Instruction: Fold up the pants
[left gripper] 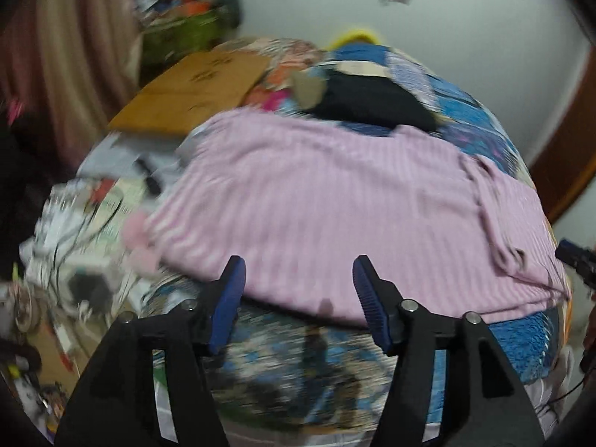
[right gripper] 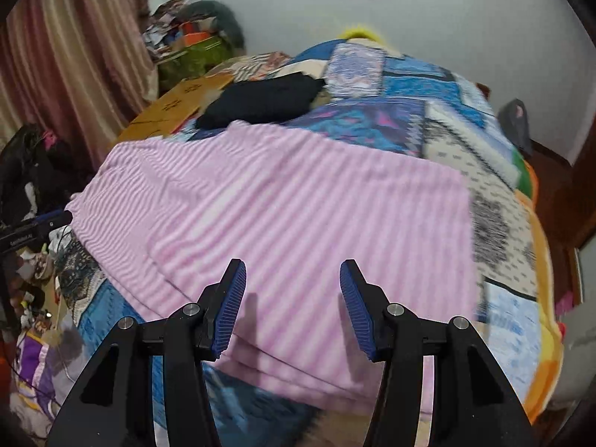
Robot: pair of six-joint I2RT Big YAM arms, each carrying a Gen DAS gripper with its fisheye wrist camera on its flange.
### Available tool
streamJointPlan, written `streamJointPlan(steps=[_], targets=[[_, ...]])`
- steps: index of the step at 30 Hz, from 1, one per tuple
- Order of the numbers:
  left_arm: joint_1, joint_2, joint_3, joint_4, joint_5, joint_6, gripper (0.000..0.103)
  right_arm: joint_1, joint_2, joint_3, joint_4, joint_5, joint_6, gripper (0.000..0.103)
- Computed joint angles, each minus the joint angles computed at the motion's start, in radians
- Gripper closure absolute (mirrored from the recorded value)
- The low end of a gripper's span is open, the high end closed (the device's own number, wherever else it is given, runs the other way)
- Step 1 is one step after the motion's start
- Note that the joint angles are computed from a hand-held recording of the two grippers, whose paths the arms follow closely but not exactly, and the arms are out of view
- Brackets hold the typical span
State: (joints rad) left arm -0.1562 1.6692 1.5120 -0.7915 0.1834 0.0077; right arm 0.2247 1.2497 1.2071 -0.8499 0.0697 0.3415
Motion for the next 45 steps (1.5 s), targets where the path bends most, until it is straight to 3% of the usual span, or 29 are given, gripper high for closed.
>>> streamJointPlan(steps=[6,10,15,21,22,24,28,32,36,45], targets=[[0.089,0.076,0.021,-0.078,0.221,-0.101,0.039,0.05,0.097,0.047,0.0,-0.013,-0.004,0.054],[0.101,0.103,0.026,-0.062,0.285,-0.117,0.039,0.074,0.118,0.054,-0.002,0.031,-0.011,0.053],[0.098,0.163,0.095,-0.072,0.334,-0.143,0.039,0.063,0.12,0.056,-0.008,-0.001,-0.003,0.053],[0.07,0.223,0.171,-0.042,0.285,-0.162,0.042,0.068,0.123,0.054,-0.001,0.004,0.005,0.053],[0.062,0.231,0.185,-0.04,0.256,-0.156,0.046,0.067,0.123,0.055,0.0,0.001,0.006,0.053],[0.041,0.245,0.215,-0.043,0.175,-0.134,0.071,0.065,0.122,0.054,0.001,-0.005,0.008,0.053],[0.014,0.239,0.225,-0.016,0.085,-0.096,0.088,0.062,0.117,0.053,-0.001,-0.014,0.016,0.053],[-0.015,0.189,0.205,0.045,0.008,-0.032,0.091,0.053,0.106,0.057,-0.006,-0.038,0.028,0.053],[-0.046,0.132,0.216,0.093,-0.012,0.025,0.092,0.034,0.063,0.035,0.009,-0.033,0.037,0.054],[-0.16,0.076,0.317,0.124,0.047,0.083,0.093,-0.08,-0.078,-0.074,-0.016,-0.005,0.066,0.053]])
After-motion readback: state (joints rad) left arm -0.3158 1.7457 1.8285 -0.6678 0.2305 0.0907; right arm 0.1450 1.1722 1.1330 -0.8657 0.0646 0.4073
